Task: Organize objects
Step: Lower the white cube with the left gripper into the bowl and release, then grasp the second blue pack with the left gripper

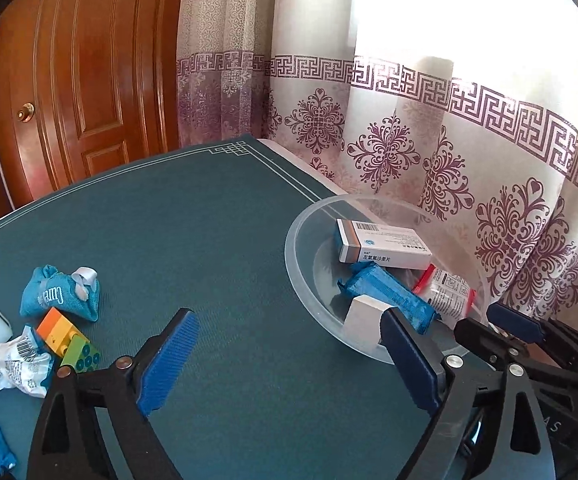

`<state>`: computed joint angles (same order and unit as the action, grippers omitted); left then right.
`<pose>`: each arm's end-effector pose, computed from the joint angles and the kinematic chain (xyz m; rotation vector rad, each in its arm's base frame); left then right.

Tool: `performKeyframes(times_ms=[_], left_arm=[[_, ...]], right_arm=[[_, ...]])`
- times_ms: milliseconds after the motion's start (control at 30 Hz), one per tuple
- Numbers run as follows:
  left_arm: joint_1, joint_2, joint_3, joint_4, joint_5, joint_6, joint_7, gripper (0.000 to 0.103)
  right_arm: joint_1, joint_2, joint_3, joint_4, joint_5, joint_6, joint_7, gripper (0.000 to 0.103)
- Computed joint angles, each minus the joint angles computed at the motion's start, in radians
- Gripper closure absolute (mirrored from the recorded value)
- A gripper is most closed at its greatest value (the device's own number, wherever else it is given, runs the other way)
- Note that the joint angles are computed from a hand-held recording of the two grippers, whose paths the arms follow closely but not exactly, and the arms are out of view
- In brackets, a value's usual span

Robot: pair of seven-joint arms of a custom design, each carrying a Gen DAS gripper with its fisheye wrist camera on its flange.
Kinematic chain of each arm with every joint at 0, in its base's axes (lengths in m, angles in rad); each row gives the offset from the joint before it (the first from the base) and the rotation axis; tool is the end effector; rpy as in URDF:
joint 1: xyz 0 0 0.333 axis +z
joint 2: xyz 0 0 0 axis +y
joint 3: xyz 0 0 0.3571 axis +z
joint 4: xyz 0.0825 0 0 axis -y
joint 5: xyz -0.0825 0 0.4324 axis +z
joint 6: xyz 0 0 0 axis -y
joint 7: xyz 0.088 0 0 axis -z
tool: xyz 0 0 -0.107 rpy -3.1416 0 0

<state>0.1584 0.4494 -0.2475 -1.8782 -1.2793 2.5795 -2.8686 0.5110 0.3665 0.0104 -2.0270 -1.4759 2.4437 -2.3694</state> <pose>0.7036 -0.0330 0.2980 -0.9528 2.4510 -1.2037 0.5676 0.3243 0.2744 -1.0913 2.1362 -0.9169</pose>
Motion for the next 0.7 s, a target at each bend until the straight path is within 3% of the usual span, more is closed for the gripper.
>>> performKeyframes(times_ms=[700], left_arm=[[0.077,0.045,0.013,0.040,-0.087,0.137,0.046,0.002]], right_arm=[[0.054,0.106,-0.017,0.140,0.022,0.093,-0.089,0.040]])
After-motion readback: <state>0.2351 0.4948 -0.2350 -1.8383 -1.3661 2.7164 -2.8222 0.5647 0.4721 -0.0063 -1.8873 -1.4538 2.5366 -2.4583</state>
